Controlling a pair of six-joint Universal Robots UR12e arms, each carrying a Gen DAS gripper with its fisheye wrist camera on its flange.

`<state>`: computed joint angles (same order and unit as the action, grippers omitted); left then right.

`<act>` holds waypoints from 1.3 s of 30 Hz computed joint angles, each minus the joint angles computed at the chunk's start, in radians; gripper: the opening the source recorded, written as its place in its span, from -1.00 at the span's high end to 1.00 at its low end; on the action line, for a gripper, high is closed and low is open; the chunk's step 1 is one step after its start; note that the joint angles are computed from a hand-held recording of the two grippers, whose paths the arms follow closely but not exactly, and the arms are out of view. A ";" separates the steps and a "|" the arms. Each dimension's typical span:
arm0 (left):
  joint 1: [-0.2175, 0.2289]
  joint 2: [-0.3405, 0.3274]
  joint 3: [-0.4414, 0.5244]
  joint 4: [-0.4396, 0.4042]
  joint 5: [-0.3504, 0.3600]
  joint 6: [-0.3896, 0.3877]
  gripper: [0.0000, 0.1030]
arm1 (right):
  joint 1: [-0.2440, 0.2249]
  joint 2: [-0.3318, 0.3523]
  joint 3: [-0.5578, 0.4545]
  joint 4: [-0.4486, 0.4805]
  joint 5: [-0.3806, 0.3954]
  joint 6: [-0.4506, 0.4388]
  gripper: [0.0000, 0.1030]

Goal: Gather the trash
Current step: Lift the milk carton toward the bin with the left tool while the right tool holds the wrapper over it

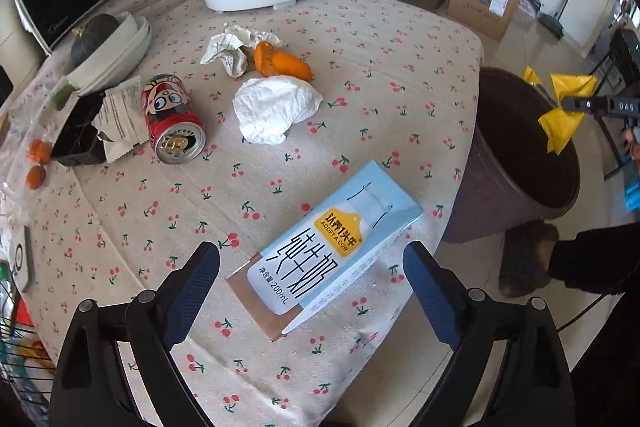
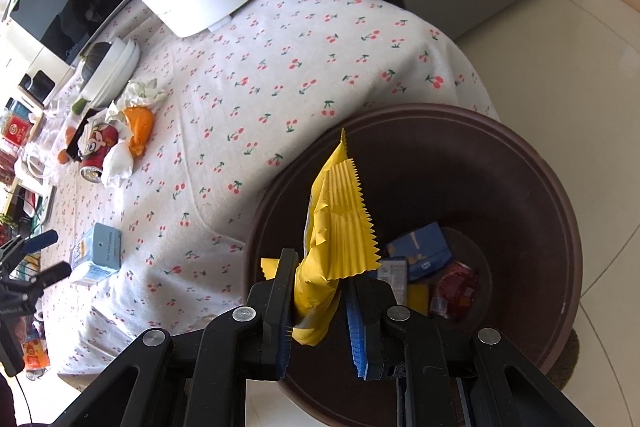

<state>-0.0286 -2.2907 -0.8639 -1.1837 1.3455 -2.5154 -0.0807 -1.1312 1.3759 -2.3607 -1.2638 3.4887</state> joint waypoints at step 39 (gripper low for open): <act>-0.106 -0.004 -0.005 0.008 -0.234 -0.186 -0.06 | -0.001 -0.023 0.031 0.040 -0.095 -0.067 0.59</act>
